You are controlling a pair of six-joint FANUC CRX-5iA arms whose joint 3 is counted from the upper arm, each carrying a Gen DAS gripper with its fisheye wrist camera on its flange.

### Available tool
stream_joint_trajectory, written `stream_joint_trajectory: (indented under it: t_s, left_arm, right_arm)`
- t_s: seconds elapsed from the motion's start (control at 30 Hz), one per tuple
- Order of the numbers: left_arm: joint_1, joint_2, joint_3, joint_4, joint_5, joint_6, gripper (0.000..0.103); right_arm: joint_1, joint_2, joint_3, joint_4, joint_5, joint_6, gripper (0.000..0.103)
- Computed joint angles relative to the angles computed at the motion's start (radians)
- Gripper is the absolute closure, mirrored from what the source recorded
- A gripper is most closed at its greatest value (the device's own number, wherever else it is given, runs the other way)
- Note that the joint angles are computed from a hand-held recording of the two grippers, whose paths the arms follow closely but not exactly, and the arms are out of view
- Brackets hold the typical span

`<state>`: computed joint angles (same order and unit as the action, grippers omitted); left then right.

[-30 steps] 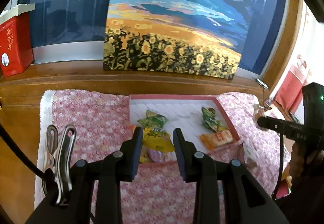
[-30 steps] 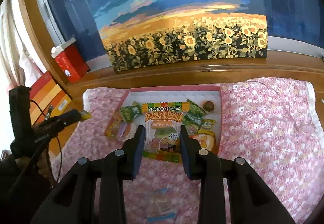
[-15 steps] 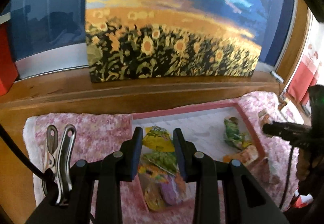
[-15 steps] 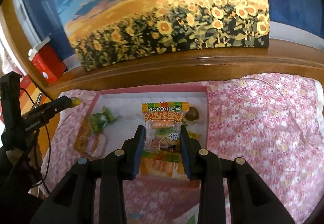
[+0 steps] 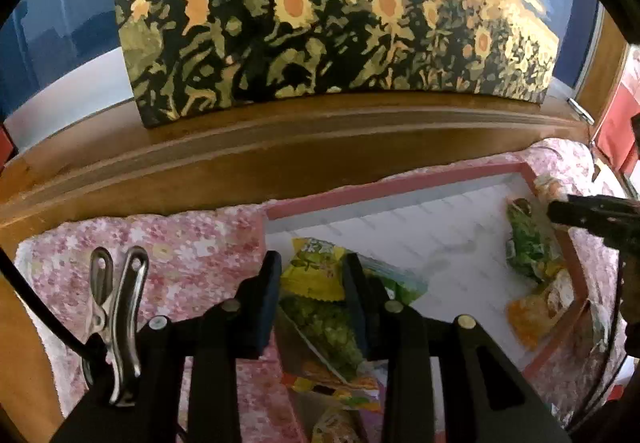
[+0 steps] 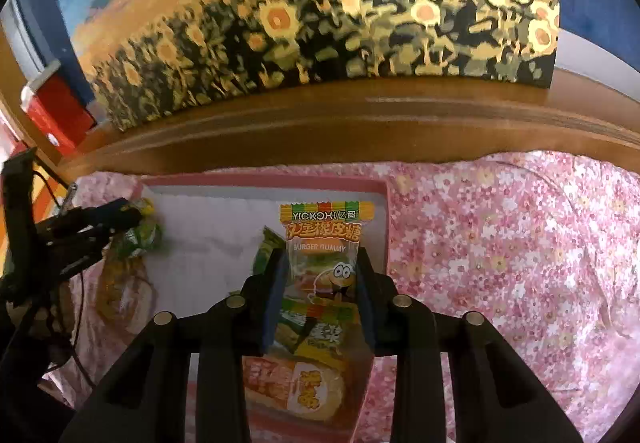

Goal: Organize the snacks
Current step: 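Carry both snacks over the pink tray and lower them in, then open both grippers in the tray and lift the tools away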

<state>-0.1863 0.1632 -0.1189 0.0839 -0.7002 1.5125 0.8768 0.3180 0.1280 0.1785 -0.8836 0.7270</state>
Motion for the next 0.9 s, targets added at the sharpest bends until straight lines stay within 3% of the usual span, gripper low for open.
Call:
stream_joint_trajectory:
  t_s: [0.07,0.17,0.3,0.37,0.47,0.67,0.73,0.77,0.9]
  left_arm:
    - [0.006,-0.004,-0.019,0.043,0.016,-0.031,0.069]
    - [0.012,-0.014,-0.043,0.081,0.038,-0.049,0.056]
    - [0.024,-0.04,-0.085,0.146,0.051,-0.08,0.046]
    - [0.022,-0.051,-0.086,0.127,0.051,-0.063,0.041]
    - [0.021,-0.056,-0.081,0.133,0.044,-0.055,0.041]
    - [0.046,-0.093,-0.123,0.215,0.05,-0.067,0.041]
    - [0.049,-0.105,-0.137,0.221,0.057,-0.067,0.041]
    - [0.05,-0.109,-0.138,0.215,0.056,-0.065,0.041]
    - [0.059,-0.135,-0.166,0.227,0.065,-0.075,0.041]
  right_arm:
    - [0.003,0.026,0.036,-0.004,-0.051,0.002,0.069]
    - [0.011,0.05,0.065,-0.007,-0.09,0.01,0.069]
    - [0.022,0.065,0.073,0.005,-0.115,-0.047,0.069]
    - [0.019,0.066,0.078,-0.004,-0.127,-0.084,0.065]
    - [0.021,0.062,0.082,-0.022,-0.128,-0.084,0.056]
    - [0.086,-0.01,-0.047,0.199,-0.048,-0.215,0.05]
    - [0.092,-0.047,-0.107,0.258,0.021,-0.282,0.069]
    - [0.088,-0.058,-0.12,0.256,0.053,-0.277,0.093]
    - [0.083,-0.016,-0.092,0.251,0.04,-0.214,0.094]
